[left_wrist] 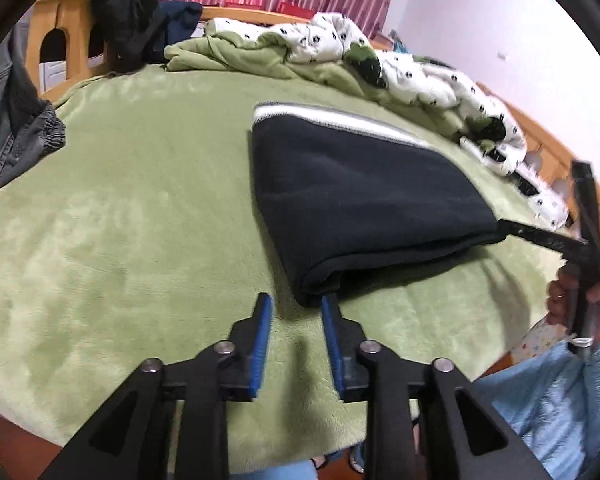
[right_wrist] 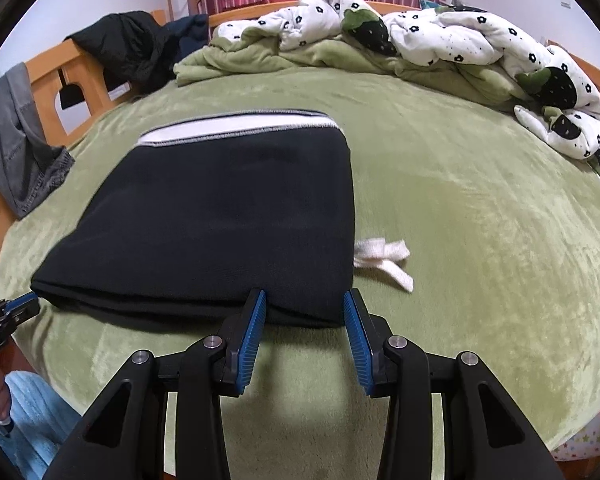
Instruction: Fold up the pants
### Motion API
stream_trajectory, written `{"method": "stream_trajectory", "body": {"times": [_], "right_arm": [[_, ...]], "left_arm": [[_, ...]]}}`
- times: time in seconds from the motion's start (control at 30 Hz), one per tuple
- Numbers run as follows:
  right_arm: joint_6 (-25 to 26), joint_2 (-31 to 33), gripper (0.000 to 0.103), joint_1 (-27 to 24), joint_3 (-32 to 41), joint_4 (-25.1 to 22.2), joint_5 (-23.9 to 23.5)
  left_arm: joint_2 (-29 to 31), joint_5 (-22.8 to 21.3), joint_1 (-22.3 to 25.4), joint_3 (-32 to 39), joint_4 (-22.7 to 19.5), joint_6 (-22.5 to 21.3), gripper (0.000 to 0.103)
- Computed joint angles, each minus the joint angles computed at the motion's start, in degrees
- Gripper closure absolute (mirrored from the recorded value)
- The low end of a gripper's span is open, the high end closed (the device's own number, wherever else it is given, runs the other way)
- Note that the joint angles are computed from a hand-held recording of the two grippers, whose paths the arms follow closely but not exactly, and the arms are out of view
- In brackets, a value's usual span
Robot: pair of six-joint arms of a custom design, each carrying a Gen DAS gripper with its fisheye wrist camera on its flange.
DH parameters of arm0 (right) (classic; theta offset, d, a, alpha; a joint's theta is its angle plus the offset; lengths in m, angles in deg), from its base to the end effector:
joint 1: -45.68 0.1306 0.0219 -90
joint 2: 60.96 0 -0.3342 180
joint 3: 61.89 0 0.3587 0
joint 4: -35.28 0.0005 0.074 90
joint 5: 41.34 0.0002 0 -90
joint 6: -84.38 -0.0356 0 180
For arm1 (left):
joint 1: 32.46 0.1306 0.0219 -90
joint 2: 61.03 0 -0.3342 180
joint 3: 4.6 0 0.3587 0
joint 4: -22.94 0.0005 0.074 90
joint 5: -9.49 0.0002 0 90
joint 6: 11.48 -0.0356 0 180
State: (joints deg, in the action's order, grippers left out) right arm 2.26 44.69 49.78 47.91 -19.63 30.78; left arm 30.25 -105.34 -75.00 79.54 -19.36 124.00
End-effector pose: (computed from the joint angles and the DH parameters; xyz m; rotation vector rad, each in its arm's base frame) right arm 0.5358 0.0489 0.3947 -0.3885 2.3988 0.3529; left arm 0.3445 -0.2965 0.3392 -0.2498 2.3297 -0.2298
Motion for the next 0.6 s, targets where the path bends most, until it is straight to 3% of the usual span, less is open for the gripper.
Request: {"method": "stream_trajectory", "body": {"times": [0.07,0.13,0.2,0.3,0.4,0.47,0.53,0.57,0.6], "right_arm": [[-0.7,0.2,0.063,-0.3,0.8,1.1,0.1],[-2.2,0.5,0.058,-0.4,1.9,1.8,0.3],[-4.7,1.7,0.052,-0.8,5.0,0.0,-1.8],[-6.6,3.8,0.052,-0.8,10.5,-4.4,-3.8],[-6.7,5.0,0.052,0.2,15.9,-7.0,-3.3],[-3.1,6.7,0.05,2.1,21.4,-9.7,-0.3],[-1.6,5.6,0.038,2.7,19.0,-4.9,-2.4],[-1.5,5.2,0.038,2.8,16.7,-2.2,-3.8],[-1.6,5.7,0.038,2.9,16.4,-2.4,-3.5]], "left_arm": [[-0.7,-0.2,0.8,0.6,-0.6,0.1,0.068],[0.7,-1.6,1.8,4.1,-4.0,0.8,0.068],[2.3,-0.6,3.4,8.2,-6.4,0.4,0.068],[5.6,0.4,5.0,17.3,-10.9,-2.0,0.068],[11.0,-2.7,5.1,27.7,-16.0,-3.7,0.068],[13.2,-1.2,5.6,30.2,-14.0,-3.7,0.066],[14.2,1.4,6.2,28.7,-9.3,-3.8,0.066],[14.4,2.2,6.1,27.8,-8.3,-3.6,0.066],[14.8,3.7,6.2,26.5,-7.1,-4.0,0.066]]}}
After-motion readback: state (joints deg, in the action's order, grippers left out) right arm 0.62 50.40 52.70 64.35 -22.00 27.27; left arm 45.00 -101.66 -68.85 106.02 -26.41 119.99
